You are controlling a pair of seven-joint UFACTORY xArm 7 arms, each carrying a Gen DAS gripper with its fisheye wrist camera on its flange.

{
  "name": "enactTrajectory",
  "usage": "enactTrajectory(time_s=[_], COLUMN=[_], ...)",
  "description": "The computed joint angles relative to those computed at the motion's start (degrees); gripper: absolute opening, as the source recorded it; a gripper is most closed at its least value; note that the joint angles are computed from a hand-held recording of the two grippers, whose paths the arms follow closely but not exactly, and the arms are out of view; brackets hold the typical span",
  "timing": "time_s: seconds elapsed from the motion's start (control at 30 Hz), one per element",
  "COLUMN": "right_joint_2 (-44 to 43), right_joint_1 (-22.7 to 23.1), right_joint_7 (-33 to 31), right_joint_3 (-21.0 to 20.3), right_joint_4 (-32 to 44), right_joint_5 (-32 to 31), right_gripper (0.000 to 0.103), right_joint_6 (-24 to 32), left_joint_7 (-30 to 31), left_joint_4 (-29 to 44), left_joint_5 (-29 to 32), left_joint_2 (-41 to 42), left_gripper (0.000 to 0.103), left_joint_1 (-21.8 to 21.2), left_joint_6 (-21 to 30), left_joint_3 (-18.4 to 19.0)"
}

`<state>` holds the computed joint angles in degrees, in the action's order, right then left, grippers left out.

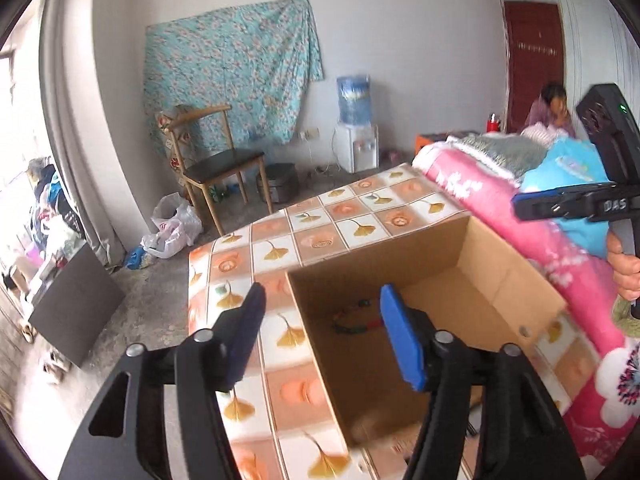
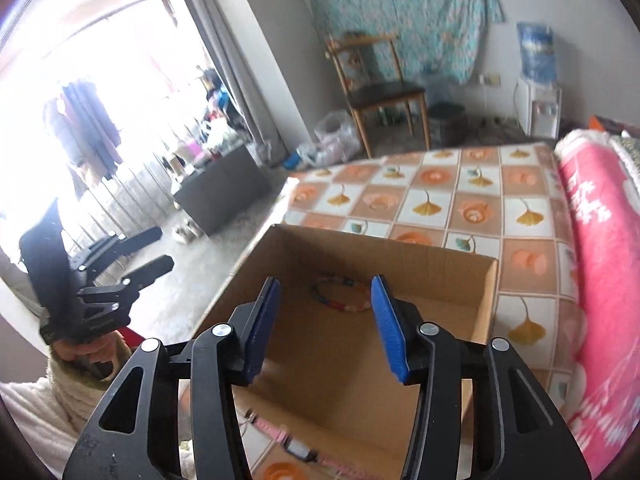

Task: Organize jewelry
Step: 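Bring both grippers back down to the pink watch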

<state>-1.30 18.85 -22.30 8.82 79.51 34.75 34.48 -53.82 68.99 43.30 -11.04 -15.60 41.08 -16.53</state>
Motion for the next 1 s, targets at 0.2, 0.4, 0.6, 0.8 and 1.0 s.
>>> enactTrajectory(time_s=[0.2,0.4,0.6,0.8,1.0], right_joint_2=[-13.57,-17.1,-11.52,-6.83,-3.94], right_joint_1=[3.47,8.93,9.37,7.6,6.77], right_joint_7=[-4.08,-4.07,-0.22,7.32,15.68], right_joint_3=[-2.03,-4.65,-3.96,0.4,3.17], right_joint_4=[-16.52,-26.3,-27.36,-26.07,-24.23], right_joint_5=[6.65,10.84,14.35,6.03,-9.45], right_gripper=[0.052,0.052,0.042,0.031,0.031], right_joint_6=[-6.91,-9.73,-4.68,-6.4,-9.05], left_joint_7=[-6.94,-12.66,-13.01,-12.7,-10.38], left_joint_4=[-11.47,-20.17,-21.29,-19.75,-18.97], left_joint_5=[-1.42,-5.05,-8.34,-7.88,-9.12], left_joint_2=[-9.19,-10.7,-2.42,3.89,6.04], left_gripper=[0.066,0.066,0.058,0.04,0.035], left_joint_1=[0.0,-0.4,-3.4,-6.0,-8.03], left_joint_6=[-0.18,-4.49,-9.33,-12.99,-14.71], left_joint_3=[-4.04,-7.15,-6.47,-3.16,-0.35])
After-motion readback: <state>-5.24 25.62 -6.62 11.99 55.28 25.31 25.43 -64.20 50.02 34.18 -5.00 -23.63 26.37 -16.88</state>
